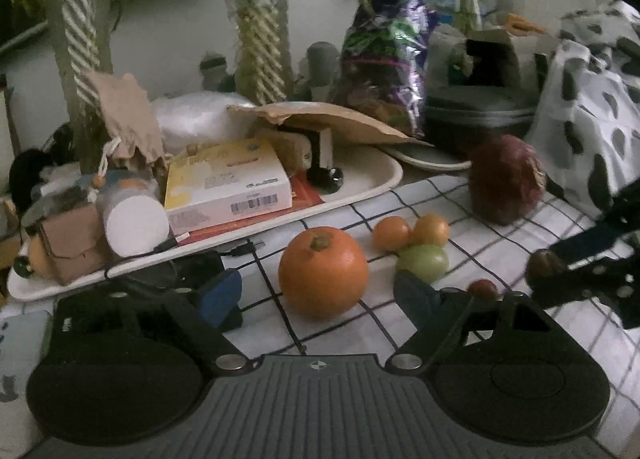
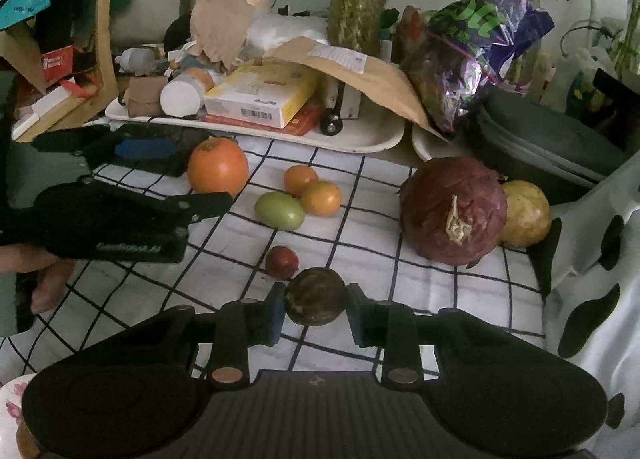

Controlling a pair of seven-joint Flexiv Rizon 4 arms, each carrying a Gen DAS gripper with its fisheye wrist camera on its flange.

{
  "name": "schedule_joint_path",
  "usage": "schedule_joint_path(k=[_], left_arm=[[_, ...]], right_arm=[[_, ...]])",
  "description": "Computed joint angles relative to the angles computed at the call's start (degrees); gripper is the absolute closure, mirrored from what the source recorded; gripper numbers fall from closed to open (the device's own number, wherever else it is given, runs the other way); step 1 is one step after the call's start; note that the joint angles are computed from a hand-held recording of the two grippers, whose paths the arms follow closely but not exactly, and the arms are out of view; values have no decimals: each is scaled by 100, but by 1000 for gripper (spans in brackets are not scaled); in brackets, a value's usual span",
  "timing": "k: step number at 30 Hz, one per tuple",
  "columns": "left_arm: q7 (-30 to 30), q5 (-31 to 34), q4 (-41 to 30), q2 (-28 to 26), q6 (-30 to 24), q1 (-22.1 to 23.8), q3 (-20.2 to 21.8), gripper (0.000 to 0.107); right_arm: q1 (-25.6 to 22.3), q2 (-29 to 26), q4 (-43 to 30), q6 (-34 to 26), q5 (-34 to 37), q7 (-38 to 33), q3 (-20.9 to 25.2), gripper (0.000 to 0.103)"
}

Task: Organize fruits
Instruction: 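Grasp the orange with the left tool while the right tool grasps the passion fruit, then carry the orange and passion fruit to the plate and release them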

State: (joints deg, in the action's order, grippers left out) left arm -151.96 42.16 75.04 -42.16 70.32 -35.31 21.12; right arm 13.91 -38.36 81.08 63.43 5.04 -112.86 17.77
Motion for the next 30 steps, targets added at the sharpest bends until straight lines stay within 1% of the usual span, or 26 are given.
schedule_joint_path(k=[5,7,8,9,10,14,20,23,30], left_arm=[[109,-296,13,-91,371,300,-185,29],[200,-456,24,-133,535,358,-198,37],[289,-551,28,-153,610,394,-217,47],[449,-683,40,-162,633,451,-281,54],[528,-768,42,-172,606,427,-249,56],[805,-1036,187,-141,756,377,-152,56],[1281,-1318,317,-10,746,291,-129,56],[1320,-1430,495,112,934,245,-95,56],[1242,-1490,755,353,1039,-99,181,56]], right_arm=[[-9,-8,-54,-45,23,36,-6,70],[-11,-3,-70,-66,46,48,4,70],[-24,-1,-80,-79,76,41,28,70],[-39,3,-89,-106,100,14,56,70],[-47,5,-90,-107,119,-30,77,70],[-30,22,-81,-125,154,-60,62,70],[-73,75,-55,-88,249,-80,100,70],[-122,140,-1,-61,342,-162,154,70],[-251,315,154,-19,602,-436,294,70]])
